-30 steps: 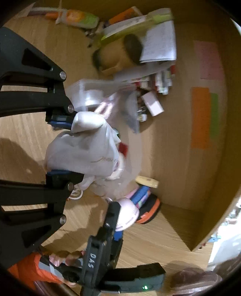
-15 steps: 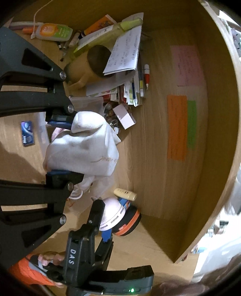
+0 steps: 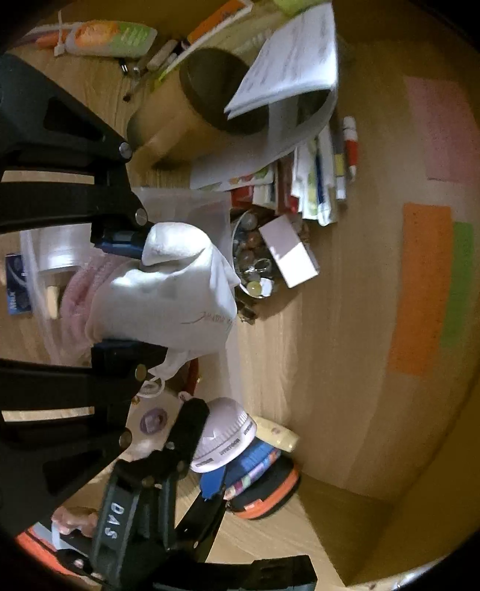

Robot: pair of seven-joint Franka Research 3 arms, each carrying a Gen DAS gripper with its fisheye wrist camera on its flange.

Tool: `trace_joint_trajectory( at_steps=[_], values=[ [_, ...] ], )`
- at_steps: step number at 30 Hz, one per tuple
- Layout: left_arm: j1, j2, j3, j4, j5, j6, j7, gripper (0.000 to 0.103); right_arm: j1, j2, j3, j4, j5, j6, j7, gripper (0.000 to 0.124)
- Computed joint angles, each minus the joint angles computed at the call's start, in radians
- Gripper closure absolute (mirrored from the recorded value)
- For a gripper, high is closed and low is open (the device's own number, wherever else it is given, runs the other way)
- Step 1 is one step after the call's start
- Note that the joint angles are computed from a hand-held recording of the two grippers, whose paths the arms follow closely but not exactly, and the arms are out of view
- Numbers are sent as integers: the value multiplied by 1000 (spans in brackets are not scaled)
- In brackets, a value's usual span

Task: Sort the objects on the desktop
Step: 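Carry the white bag and pink compact into the clear box and open both grippers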

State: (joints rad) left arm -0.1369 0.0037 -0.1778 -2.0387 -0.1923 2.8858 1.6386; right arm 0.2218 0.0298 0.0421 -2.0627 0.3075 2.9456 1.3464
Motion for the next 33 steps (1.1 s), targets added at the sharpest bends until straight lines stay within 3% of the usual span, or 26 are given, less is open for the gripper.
trace_joint_trajectory(
  at_steps=[4, 12, 21, 29, 33],
  values=[
    [2, 45, -13, 31, -35, -28, 53, 69, 2, 18, -7, 2, -52, -6, 35, 62],
    [10, 50, -23, 20, 45, -15, 14, 68, 8, 27, -19, -13, -165, 52, 121, 62],
    [23, 41, -28, 22, -75, -37, 106, 65, 4, 55, 0, 17, -92, -14, 30, 60],
    [19, 25, -22, -2, -139, -12, 148, 48, 5, 47, 4, 10, -34, -8, -14, 60],
    [12, 5, -17, -37, -148, 48, 171, 39, 6, 32, 6, -2, -15, 9, -31, 60]
  ],
)
